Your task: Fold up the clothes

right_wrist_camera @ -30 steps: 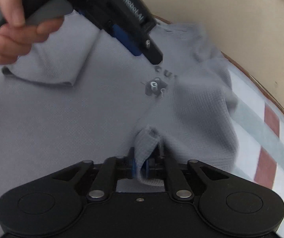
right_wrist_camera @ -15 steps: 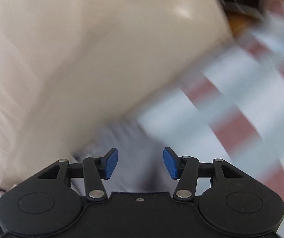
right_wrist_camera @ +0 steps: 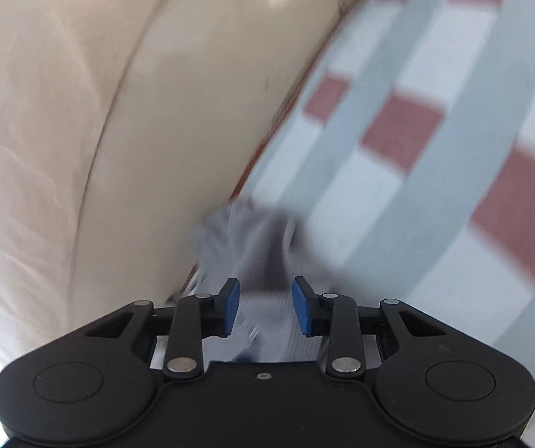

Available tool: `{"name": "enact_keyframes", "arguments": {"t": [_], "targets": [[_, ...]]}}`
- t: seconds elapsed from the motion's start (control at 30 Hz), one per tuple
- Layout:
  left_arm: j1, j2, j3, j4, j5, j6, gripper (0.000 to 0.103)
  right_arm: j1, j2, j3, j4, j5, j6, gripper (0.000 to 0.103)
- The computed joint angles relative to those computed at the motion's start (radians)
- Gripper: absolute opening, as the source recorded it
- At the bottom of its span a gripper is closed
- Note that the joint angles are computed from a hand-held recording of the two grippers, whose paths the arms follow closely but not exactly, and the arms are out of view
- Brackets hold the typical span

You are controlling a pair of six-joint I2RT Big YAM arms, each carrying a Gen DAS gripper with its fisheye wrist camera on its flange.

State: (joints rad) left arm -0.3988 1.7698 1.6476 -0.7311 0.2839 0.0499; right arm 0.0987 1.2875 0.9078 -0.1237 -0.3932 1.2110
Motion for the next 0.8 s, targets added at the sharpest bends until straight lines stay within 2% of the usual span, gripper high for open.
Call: {"name": "enact_keyframes", "arguments": {"t": [0.03,0.07,0.1,0.13,0.2,0.23,0.3,0.37,0.43,0.47,0.5,0.6,0.67,0.73,0.8], "targets": [[0.003,0.008,0.001,0.003,0.0,-0.006,0.004,-0.018,0.0,-0.028,0.055,-0.065,0.067,0.037],[0.01,0.004,-0.012,0.018,0.006,-0.061,0.004,-0.026,0.01,-0.052,0.127,-0.138,0.153,0.037],[0.025,-0.016,-0.043,0.051,0.015,-0.144,0.004,-0.026,0.013,-0.069,0.166,-0.166,0.215,0.038],[0.043,-0.04,-0.078,0.09,0.022,-0.226,0.004,-0.019,0.016,-0.077,0.174,-0.165,0.248,0.039],[0.075,-0.086,-0.141,0.157,0.014,-0.368,0.004,-0.017,0.014,-0.059,0.079,-0.144,0.225,0.043],[0.084,-0.106,-0.164,0.17,-0.019,-0.404,0.005,-0.017,0.013,-0.049,0.029,-0.133,0.21,0.048],[0.093,-0.126,-0.178,0.145,-0.076,-0.443,0.007,-0.011,0.038,0.002,-0.102,-0.108,0.133,0.051],[0.104,-0.134,-0.181,0.107,-0.068,-0.465,0.007,-0.001,0.061,0.046,-0.2,-0.083,0.078,0.051],[0.109,-0.149,-0.191,0.085,-0.072,-0.495,0.017,0.011,0.07,0.072,-0.244,-0.061,0.051,0.05],[0.113,-0.153,-0.193,0.076,-0.062,-0.512,0.027,0.016,0.07,0.081,-0.258,-0.049,0.04,0.05],[0.117,-0.157,-0.195,0.072,-0.046,-0.528,0.03,0.02,0.065,0.084,-0.26,-0.047,0.026,0.051],[0.119,-0.181,-0.209,0.077,-0.044,-0.498,0.03,0.029,0.046,0.091,-0.262,-0.045,-0.018,0.051],[0.104,-0.195,-0.208,0.09,-0.066,-0.411,0.031,0.025,0.043,0.056,-0.183,-0.112,0.077,0.051],[0.079,-0.192,-0.188,0.094,-0.091,-0.291,0.034,0.02,0.044,0.016,-0.084,-0.179,0.189,0.057],[0.053,-0.175,-0.158,0.1,-0.119,-0.179,0.049,0.032,0.062,0.018,-0.094,-0.181,0.25,0.061]]}}
